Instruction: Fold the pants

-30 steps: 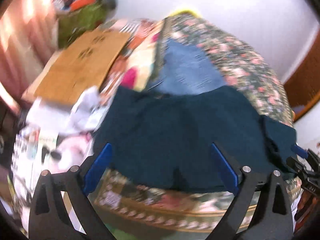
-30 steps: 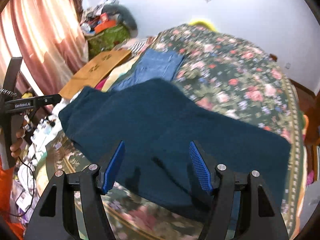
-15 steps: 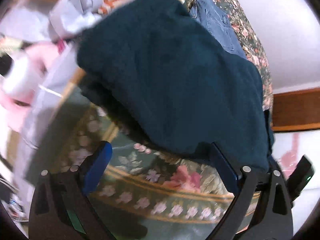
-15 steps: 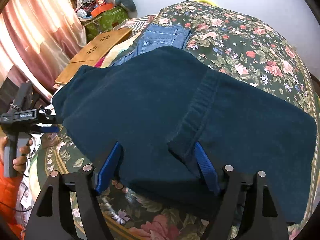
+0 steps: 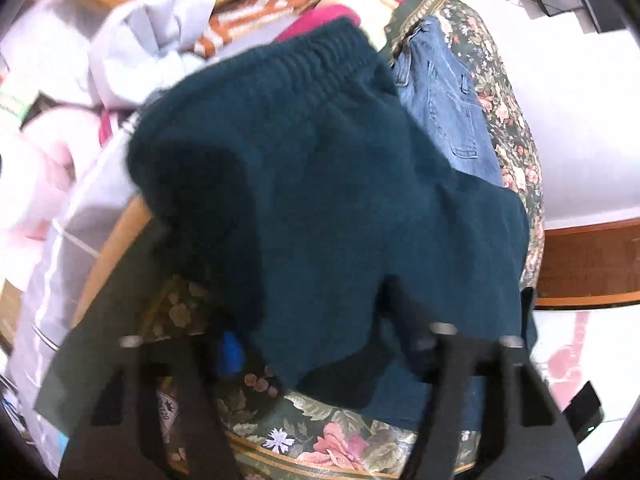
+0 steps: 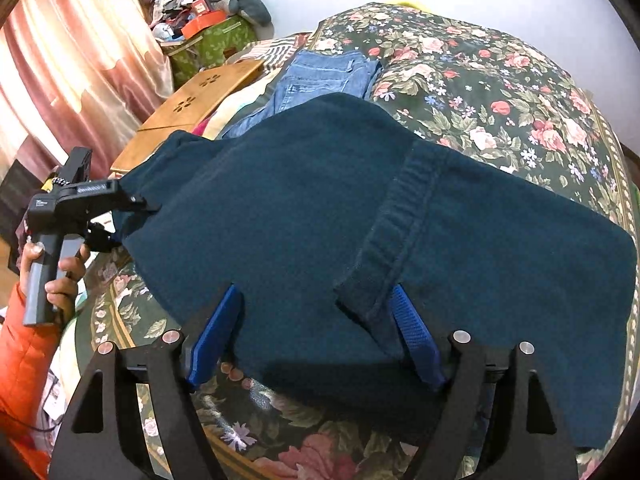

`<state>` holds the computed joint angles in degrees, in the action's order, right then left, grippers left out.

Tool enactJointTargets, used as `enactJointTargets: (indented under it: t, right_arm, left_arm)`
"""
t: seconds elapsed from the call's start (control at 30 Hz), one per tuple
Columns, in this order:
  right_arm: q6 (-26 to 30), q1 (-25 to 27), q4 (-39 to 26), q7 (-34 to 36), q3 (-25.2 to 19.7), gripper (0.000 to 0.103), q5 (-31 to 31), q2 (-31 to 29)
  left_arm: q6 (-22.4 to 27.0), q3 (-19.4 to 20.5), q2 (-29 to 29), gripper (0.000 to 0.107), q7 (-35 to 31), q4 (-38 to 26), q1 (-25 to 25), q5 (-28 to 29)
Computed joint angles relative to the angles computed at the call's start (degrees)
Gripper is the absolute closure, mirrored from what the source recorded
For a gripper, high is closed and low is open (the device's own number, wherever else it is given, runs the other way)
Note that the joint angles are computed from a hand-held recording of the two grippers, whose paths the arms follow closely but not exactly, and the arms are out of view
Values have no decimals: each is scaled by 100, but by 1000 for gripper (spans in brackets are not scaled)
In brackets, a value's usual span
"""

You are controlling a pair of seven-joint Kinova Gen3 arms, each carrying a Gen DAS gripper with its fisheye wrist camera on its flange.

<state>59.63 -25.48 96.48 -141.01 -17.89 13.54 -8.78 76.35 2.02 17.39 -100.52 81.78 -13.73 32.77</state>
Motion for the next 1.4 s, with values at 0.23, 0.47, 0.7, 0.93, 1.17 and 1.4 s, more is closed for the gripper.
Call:
enactJointTargets:
  t: [0.23,0.47,0.7,0.93,1.17,1.4]
  right_arm:
    - [65,113,102,-97,0,28,-54,-298]
    - [30,549,486,-346,-104,28,-137,-976]
    - [320,1122,822,-277,-271,28,-245,-1699]
    - [567,1599,1104,48,-116,28,-541,-2500]
    - [872,2100,1304,406,170,28,-897,-3088]
    - [1140,2398,1482,660,315,28,-1226,-3397]
  left_arm:
    - [-1071,19,-783,82,67,17,790,-1095]
    - [-1700,213,-1376,85,250,-474,1396,-1379]
    - [-1861,543,-1615,85,140,-1157,2071,-1212]
    - [-1787,1115,-1135,89,459,-1896,3236,-1769]
    - [-1172,1414,-397,92,407,-2426,4272,-2028]
    - [-646,1407,-21,92,243,-1936,5076,-2320]
